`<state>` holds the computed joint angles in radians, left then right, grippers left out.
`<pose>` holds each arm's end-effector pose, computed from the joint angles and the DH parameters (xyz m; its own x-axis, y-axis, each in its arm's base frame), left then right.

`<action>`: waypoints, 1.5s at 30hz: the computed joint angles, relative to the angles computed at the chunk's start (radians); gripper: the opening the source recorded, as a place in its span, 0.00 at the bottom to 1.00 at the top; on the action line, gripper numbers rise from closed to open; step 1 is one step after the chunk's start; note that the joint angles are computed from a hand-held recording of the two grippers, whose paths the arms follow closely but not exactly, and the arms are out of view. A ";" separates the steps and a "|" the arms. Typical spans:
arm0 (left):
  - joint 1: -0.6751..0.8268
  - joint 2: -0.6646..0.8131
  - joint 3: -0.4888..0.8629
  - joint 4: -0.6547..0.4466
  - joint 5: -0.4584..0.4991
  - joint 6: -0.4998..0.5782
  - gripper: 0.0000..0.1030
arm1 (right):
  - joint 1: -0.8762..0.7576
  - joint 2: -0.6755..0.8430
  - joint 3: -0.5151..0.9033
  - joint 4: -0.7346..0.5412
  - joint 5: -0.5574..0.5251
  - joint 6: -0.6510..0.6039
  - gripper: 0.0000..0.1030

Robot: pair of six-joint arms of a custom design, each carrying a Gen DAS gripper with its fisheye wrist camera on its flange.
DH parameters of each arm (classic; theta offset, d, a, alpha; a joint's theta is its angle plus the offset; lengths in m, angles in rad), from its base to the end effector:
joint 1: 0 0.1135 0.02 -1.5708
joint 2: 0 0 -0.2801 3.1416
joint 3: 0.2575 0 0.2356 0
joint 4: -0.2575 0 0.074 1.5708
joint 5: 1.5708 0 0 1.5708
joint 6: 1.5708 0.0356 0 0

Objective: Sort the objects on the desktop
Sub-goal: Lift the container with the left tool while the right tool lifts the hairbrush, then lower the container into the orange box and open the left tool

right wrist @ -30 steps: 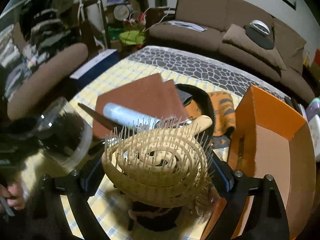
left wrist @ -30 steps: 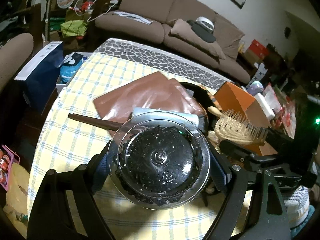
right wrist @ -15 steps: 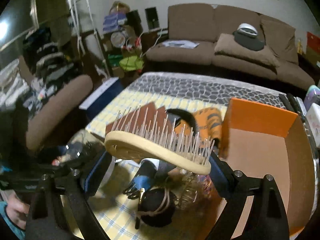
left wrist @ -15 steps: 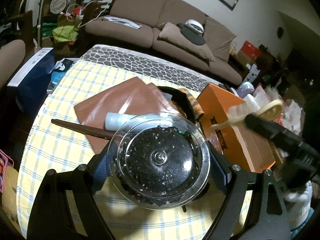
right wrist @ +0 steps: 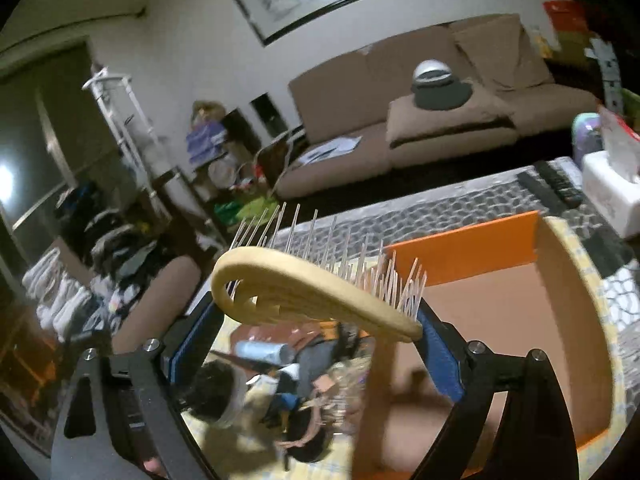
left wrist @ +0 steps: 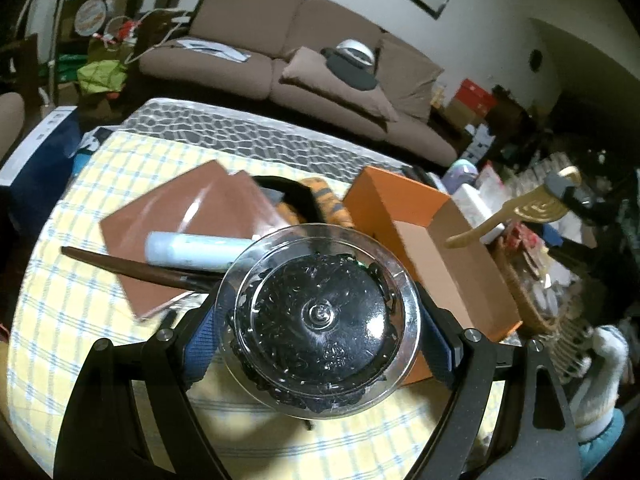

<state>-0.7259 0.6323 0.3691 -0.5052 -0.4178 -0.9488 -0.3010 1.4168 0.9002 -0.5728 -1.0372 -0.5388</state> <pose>0.0891 -0.0597 0.2037 -0.6186 -0.4441 -0.6481 -0.1961 0.8861 -0.4201 0.2454 -0.0441 0.2483 -0.6086 -0.0843 -0.7890 -0.6317 0.6532 0.4174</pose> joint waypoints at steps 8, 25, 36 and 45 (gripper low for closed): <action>-0.113 0.235 0.078 0.190 0.003 -0.010 0.82 | -0.066 0.158 0.007 0.129 0.162 -0.021 0.90; -0.015 0.817 0.476 0.305 0.164 0.140 0.82 | -0.120 0.273 -0.006 0.159 0.306 -0.280 0.90; 0.020 1.104 0.709 0.167 0.241 0.238 0.82 | -0.152 0.276 0.015 0.002 0.353 -0.514 0.90; 0.024 1.219 0.766 0.114 0.314 0.264 0.80 | -0.177 0.307 0.048 -0.088 0.385 -0.607 0.90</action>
